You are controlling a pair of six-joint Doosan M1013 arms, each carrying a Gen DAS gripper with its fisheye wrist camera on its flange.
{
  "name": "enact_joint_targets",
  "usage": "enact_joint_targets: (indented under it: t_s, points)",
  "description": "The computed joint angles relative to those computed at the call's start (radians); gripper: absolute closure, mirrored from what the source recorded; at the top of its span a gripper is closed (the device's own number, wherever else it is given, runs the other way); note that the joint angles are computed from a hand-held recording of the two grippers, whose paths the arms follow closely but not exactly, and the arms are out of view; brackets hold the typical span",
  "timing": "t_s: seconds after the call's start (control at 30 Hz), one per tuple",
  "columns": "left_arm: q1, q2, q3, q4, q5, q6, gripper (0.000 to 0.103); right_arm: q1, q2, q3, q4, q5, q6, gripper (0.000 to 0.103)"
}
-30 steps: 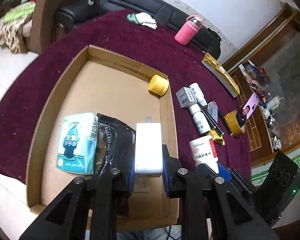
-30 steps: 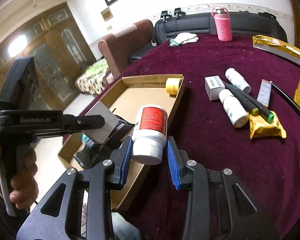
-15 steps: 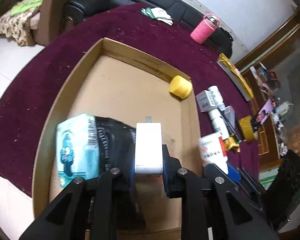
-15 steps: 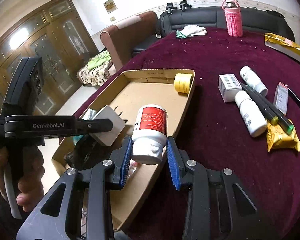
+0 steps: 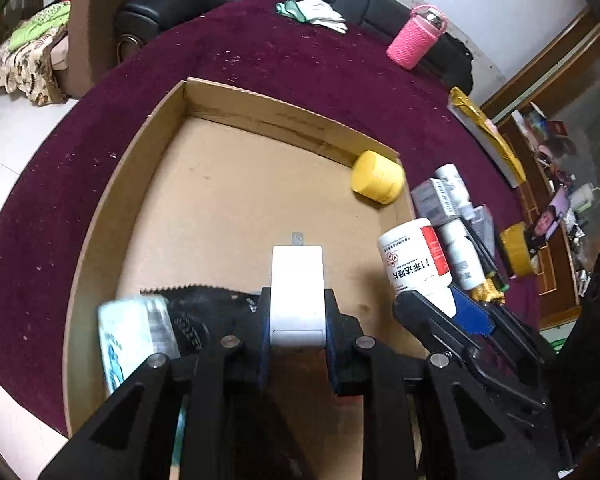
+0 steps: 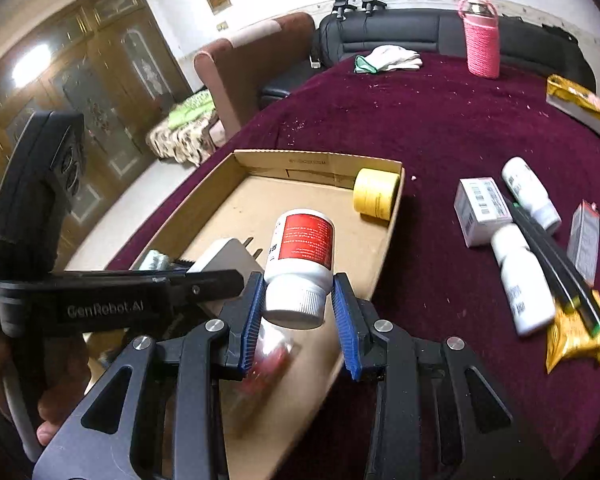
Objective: Organize objects
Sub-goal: 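Carry the charger with the left gripper while the right carries the bottle into the tray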
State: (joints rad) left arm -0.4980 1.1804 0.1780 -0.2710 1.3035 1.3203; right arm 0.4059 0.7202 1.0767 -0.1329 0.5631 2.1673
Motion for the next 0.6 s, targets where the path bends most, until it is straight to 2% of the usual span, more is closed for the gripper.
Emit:
enact_joint_targets:
  t_s: [0.27,0.37,0.43,0.53,0.6]
  points:
    - [0.011,-0.057,0.119,-0.033,-0.079,0.021,0.082,0.005,0.066,-0.116,-0.018,0.14,-0.044,0.068]
    - [0.014,-0.064,0.133,-0.044,-0.087,-0.002,0.082,0.003,0.082,-0.143,0.007,0.185,-0.075,0.068]
    - [0.015,-0.064,0.136,-0.042,-0.098,-0.01,0.081,0.007,0.103,-0.178,-0.01,0.243,-0.079,0.068]
    - [0.017,-0.087,0.189,-0.06,-0.141,-0.015,0.081,0.015,0.103,-0.178,-0.048,0.25,-0.068,0.068]
    - [0.022,-0.119,0.254,-0.099,-0.196,-0.01,0.079,0.013,0.091,-0.157,-0.028,0.23,-0.064,0.068]
